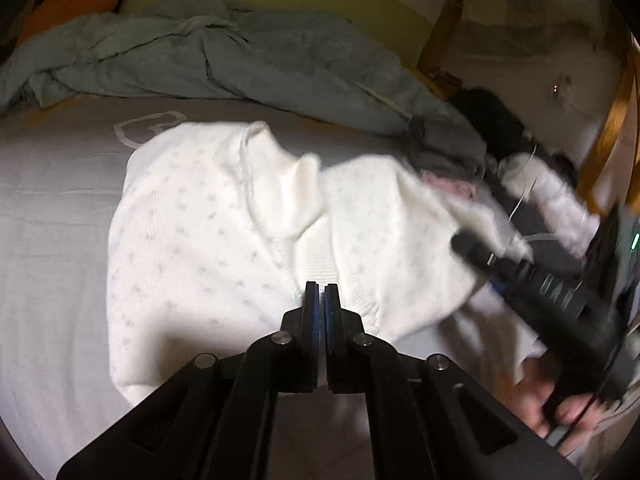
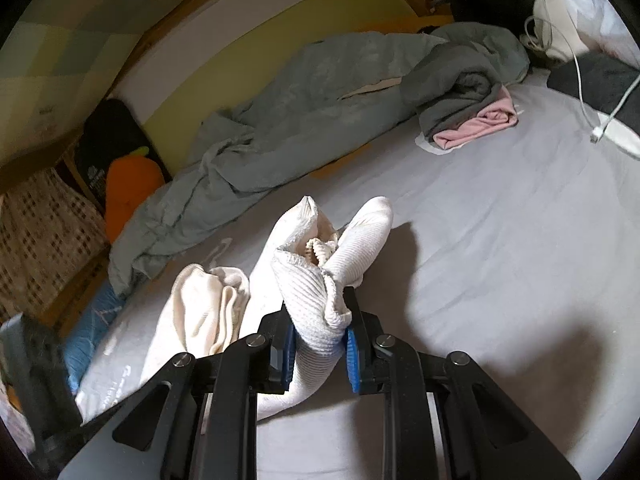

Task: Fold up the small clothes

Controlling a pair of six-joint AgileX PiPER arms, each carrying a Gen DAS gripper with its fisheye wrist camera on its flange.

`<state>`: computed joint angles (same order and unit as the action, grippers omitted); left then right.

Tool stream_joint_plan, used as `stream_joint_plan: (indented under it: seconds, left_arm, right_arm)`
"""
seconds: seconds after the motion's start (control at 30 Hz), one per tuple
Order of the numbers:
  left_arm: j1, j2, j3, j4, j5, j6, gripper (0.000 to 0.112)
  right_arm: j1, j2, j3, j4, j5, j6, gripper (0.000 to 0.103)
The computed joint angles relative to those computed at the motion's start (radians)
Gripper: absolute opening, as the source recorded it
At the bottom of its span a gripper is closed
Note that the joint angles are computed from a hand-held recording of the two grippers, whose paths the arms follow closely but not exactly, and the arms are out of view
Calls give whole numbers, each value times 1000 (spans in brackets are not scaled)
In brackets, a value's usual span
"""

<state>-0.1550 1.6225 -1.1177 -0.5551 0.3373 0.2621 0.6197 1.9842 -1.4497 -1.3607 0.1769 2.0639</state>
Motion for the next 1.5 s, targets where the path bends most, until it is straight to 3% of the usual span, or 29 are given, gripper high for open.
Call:
stream_joint_plan:
  seconds: [0.1, 0.17, 0.27, 0.43, 0.5, 0.6, 0.67, 0.73, 0.77, 0.87, 0.93, 0.97, 1.1, 1.2, 1.23, 1.27, 1.3, 1.4, 1.5]
  left_arm:
    - [32, -59, 28, -84, 17, 45, 1]
    - [52, -162, 78, -126, -8, 78, 1]
    - [88, -303, 131, 33, -59, -53, 7]
    - [248, -449, 182, -96, -51, 78, 17]
    - [312, -472, 203, -125, -51, 111, 19]
    - [432, -471, 231, -380, 37, 356, 19]
    - [439, -484, 274, -420, 12, 450, 19]
    - [409, -487, 296, -360, -43, 472, 19]
    - [418, -464, 277, -382, -20, 504, 19]
    - [546, -405, 234, -634, 240, 705, 21]
    - [594, -306, 148, -714, 419, 724, 38]
    - [596, -234, 78, -717, 495, 699, 53]
    - [497, 38, -282, -475, 616, 408, 54]
    - [436, 224, -532, -327, 743, 214, 52]
    - [424, 261, -570, -329, 761, 193, 48]
    - [416, 276, -579, -331, 766, 189, 24]
    - [408, 278, -581, -328, 762, 182, 10]
    - [396, 185, -487, -342, 672, 238, 9]
    - [350, 86, -426, -203, 565, 161, 9]
  right_arm:
    - [6, -4, -28, 148, 5, -147, 21]
    - [19, -18, -48, 163, 10, -192, 21]
    - [95, -28, -119, 68, 84, -259, 21]
    - [240, 75, -355, 258, 185, -711, 21]
    - [320, 197, -512, 300, 288, -911, 21]
    - [417, 413, -789, 364, 513, -1211, 21]
    - [453, 511, -900, 346, 608, -1304, 21]
    - [477, 523, -884, 273, 634, -1278, 21]
    - [475, 505, -863, 294, 621, -1278, 21]
    - [456, 452, -798, 344, 571, -1260, 21]
    - [446, 428, -748, 315, 540, -1212, 22]
    - [445, 407, -700, 284, 517, -1152, 22]
    - [423, 320, -505, 115, 392, -802, 22]
    - [415, 267, -401, 8, 344, -654, 22]
    - [413, 259, -387, -5, 334, -643, 22]
    - [412, 251, -372, -25, 328, -624, 22]
    - [411, 243, -358, -42, 324, -609, 22]
    - [415, 229, -331, -102, 332, -560, 22]
    - [436, 216, -296, -213, 348, -485, 22]
